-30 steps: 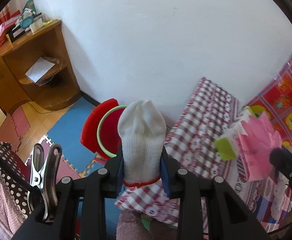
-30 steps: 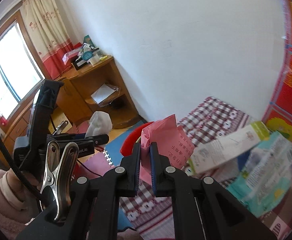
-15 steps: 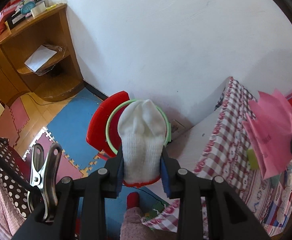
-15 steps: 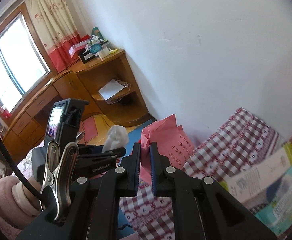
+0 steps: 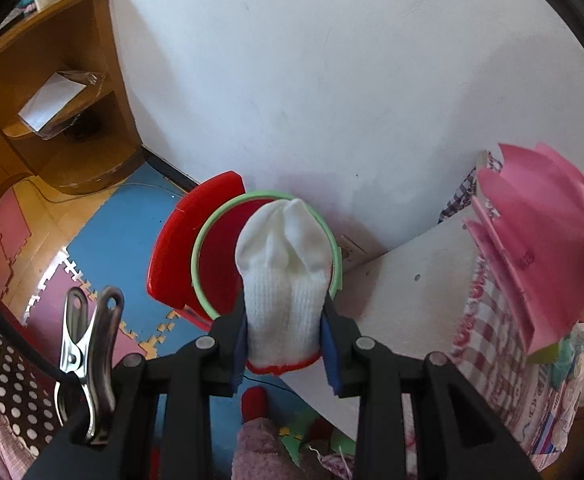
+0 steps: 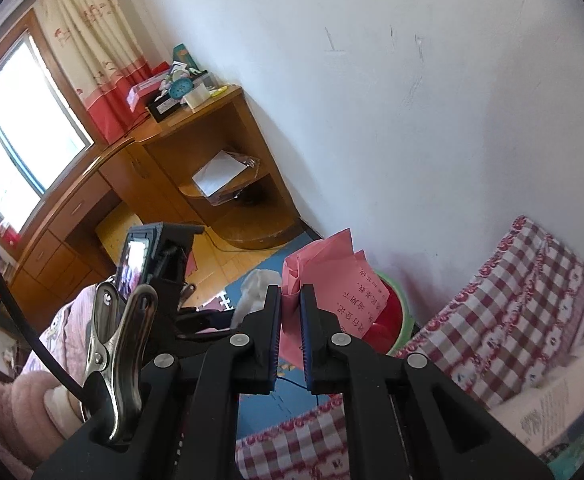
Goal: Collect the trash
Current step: 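Carry the white cloth and pink paper in both grippers toward the red bucket, then open the left gripper over the red bucket to drop the white cloth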
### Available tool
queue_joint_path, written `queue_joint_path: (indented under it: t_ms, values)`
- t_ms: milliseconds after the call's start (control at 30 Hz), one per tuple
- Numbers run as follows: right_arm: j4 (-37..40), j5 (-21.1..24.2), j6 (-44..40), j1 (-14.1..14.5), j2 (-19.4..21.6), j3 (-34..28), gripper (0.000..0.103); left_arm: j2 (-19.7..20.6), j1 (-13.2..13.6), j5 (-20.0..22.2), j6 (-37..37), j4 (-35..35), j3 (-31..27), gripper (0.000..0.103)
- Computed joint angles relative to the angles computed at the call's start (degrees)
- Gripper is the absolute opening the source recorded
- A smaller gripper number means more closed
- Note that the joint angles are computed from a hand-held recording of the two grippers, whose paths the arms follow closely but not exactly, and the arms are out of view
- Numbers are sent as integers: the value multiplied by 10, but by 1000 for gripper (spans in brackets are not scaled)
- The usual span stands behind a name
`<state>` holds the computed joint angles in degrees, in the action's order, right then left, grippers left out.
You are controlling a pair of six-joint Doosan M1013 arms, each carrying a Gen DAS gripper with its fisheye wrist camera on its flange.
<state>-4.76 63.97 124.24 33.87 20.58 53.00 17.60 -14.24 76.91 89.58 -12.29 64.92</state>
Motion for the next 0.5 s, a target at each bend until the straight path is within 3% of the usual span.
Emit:
queue_joint_path:
  t_ms: [500]
  values:
    - [4, 33, 4, -8, 46, -44, 10, 45, 1, -16, 35, -4, 12, 32]
